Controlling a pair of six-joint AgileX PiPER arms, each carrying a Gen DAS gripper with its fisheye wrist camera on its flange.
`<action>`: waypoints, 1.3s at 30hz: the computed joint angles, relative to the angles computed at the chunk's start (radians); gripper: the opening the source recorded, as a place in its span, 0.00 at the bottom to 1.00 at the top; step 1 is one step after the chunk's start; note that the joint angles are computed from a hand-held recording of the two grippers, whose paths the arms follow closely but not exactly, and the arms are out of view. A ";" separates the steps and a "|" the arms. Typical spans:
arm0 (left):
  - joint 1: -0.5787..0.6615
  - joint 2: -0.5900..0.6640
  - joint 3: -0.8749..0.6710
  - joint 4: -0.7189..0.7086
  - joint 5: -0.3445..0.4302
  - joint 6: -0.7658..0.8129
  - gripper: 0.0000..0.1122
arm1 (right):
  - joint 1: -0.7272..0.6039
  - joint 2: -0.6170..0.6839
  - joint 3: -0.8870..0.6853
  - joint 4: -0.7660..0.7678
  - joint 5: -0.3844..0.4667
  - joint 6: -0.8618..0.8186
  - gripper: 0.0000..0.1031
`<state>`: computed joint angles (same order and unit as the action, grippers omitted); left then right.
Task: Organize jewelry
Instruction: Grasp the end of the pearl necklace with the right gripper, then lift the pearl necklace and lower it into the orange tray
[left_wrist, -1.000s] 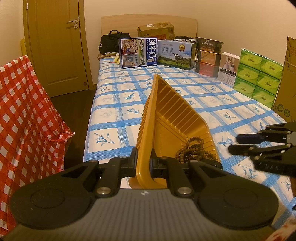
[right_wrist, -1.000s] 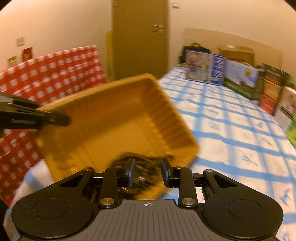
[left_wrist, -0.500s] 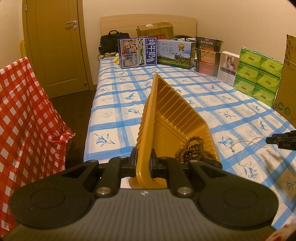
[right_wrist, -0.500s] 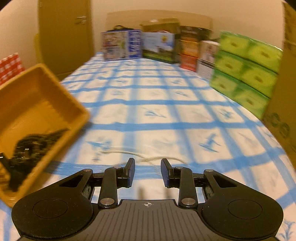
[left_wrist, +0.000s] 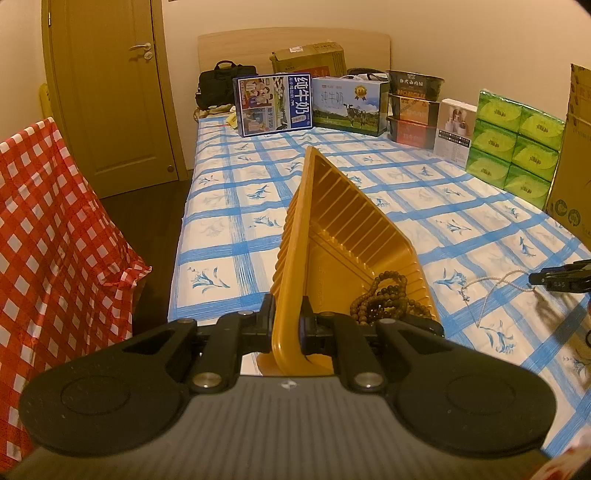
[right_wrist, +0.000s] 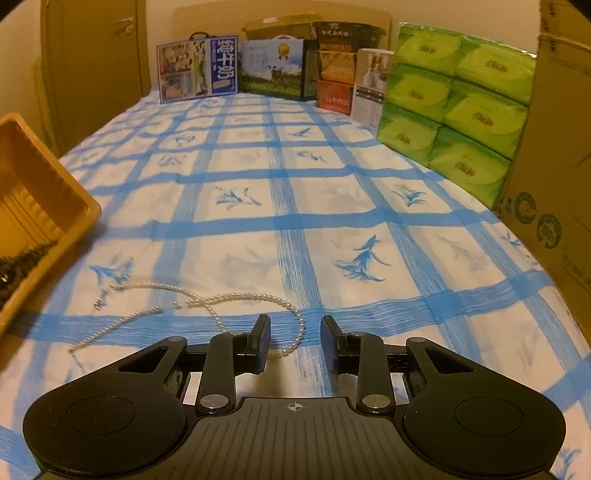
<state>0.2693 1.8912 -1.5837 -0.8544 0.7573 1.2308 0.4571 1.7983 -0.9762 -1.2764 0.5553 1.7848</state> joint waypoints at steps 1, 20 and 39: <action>0.000 0.000 -0.001 0.002 0.001 -0.001 0.09 | -0.007 0.009 -0.005 0.006 -0.005 -0.009 0.29; -0.001 -0.003 0.002 0.004 0.000 -0.002 0.09 | 0.017 0.029 -0.021 -0.039 0.023 -0.031 0.02; -0.003 -0.003 0.001 0.007 -0.002 -0.002 0.09 | 0.165 -0.164 -0.192 0.051 0.096 -0.327 0.02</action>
<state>0.2662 1.8885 -1.5823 -0.8470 0.7555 1.2284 0.6224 1.6345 -1.1680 -1.2255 0.6513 1.4574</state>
